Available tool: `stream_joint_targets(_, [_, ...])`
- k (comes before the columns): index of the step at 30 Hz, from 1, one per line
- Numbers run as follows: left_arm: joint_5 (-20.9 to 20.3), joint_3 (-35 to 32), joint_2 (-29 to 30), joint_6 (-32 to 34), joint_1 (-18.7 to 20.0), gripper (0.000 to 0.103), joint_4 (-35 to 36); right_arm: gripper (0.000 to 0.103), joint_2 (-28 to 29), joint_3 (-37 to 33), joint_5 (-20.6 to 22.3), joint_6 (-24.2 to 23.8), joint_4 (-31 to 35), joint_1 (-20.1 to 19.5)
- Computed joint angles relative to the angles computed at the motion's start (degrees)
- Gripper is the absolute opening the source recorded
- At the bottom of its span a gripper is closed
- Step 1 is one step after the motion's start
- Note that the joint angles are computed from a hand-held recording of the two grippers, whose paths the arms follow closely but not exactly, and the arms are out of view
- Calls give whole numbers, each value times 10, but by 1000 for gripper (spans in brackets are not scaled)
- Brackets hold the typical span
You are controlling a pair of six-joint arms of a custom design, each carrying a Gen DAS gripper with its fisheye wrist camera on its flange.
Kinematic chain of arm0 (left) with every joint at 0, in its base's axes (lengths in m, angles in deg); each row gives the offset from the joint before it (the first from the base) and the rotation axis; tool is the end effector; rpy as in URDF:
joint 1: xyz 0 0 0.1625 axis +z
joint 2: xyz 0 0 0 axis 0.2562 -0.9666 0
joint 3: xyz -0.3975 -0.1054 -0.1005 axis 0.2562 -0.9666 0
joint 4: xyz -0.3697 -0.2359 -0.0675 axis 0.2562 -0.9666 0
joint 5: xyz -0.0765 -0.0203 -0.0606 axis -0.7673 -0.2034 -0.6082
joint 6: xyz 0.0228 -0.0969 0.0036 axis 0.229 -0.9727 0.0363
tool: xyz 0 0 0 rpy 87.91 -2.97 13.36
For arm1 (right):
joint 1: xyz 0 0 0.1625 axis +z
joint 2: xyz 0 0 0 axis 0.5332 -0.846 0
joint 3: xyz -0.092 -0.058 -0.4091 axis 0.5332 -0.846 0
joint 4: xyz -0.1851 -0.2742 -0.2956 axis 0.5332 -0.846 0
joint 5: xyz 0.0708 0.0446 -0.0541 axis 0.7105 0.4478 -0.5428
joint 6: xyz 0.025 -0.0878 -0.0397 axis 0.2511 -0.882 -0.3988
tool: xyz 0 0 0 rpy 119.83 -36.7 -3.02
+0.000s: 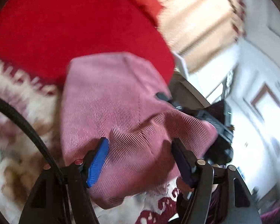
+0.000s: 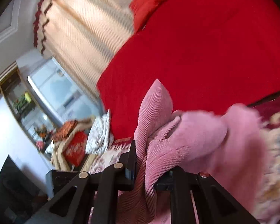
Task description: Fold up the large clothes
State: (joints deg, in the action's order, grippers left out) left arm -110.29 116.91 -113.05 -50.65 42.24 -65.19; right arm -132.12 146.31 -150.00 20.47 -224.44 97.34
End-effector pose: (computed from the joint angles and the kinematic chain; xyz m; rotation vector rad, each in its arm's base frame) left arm -0.1706 -0.4534 0.4384 -0.9606 -2.5348 0.4533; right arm 0.4270 -0.3895 0.2073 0.2795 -2.5788 1.7284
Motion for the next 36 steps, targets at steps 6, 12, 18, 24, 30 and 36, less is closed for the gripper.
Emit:
stream_joint_targets(6, [7, -5, 11, -6, -7, 72, -9, 13, -81, 92, -40, 93, 60, -62])
stream_joint_targets(12, [188, 30, -10, 46, -72, 71, 30, 13, -107, 101, 1, 137, 172, -96])
stream_joint_targets(18, [284, 86, -35, 88, -119, 74, 19, 14, -101, 93, -10, 140, 198, -94])
stream_joint_targets(24, [288, 87, -24, 110, -120, 75, 19, 22, -124, 97, 16, 192, 236, -101])
stream_joint_targets(30, [299, 92, -22, 124, -126, 79, 12, 24, -136, 45, -143, 198, 339, -14])
stream_joint_targets(36, [309, 100, -30, 128, -140, 81, 13, 24, -83, -32, -114, 81, 310, -16])
